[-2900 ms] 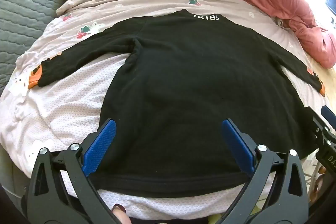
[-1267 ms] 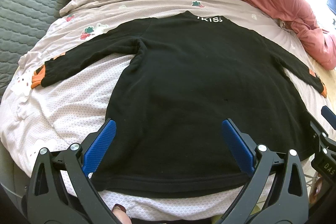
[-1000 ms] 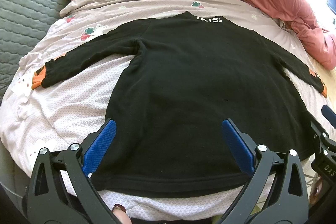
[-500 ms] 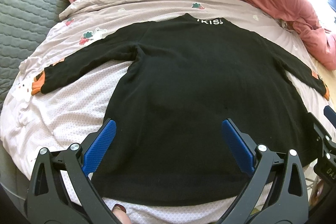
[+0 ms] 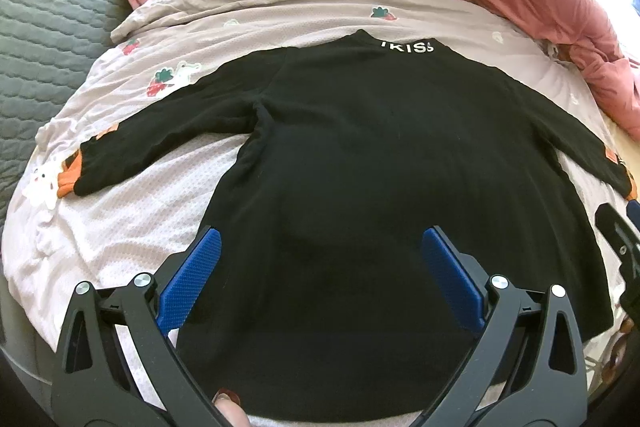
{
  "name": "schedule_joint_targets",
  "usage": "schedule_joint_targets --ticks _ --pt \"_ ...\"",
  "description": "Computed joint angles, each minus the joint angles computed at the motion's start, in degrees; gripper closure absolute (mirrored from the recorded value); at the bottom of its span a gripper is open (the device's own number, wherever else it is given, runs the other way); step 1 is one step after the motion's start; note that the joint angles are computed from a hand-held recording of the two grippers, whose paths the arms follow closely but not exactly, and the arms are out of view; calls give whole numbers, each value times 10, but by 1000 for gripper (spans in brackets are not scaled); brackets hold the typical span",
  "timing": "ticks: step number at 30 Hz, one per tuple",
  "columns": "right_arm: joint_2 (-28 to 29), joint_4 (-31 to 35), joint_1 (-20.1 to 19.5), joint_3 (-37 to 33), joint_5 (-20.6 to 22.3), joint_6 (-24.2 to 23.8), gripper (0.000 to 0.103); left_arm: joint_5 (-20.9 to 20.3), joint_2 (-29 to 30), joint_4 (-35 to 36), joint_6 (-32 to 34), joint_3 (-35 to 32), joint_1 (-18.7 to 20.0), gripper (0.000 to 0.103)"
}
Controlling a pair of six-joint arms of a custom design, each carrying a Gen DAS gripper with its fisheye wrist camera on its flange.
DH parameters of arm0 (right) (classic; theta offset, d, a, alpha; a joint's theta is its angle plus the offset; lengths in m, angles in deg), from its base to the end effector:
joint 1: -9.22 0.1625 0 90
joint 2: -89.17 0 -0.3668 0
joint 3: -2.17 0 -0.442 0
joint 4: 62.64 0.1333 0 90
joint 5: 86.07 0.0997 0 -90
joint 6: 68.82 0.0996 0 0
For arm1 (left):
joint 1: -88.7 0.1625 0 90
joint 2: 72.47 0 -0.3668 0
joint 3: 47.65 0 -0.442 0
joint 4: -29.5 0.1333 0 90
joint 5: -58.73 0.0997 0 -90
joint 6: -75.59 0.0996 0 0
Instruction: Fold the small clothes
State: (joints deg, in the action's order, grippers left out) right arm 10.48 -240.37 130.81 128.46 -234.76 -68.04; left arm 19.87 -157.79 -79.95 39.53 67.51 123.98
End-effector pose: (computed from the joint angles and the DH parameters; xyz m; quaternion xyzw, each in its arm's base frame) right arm 0.2923 -0.3833 0.2205 0.0554 -0.8340 0.4155 0.3587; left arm -0.2865 -0.4610 0.2287 0.1842 0.8801 -0.2486 0.3600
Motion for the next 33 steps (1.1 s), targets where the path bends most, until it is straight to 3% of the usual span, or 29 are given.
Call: schedule_joint_targets --ticks 17,33 --pt "-7 -29 -53 -21 18 -30 4 -8 85 -43 40 -73 29 8" --pt "0 -37 -95 -58 11 -36 4 -45 179 -89 109 -158 64 8"
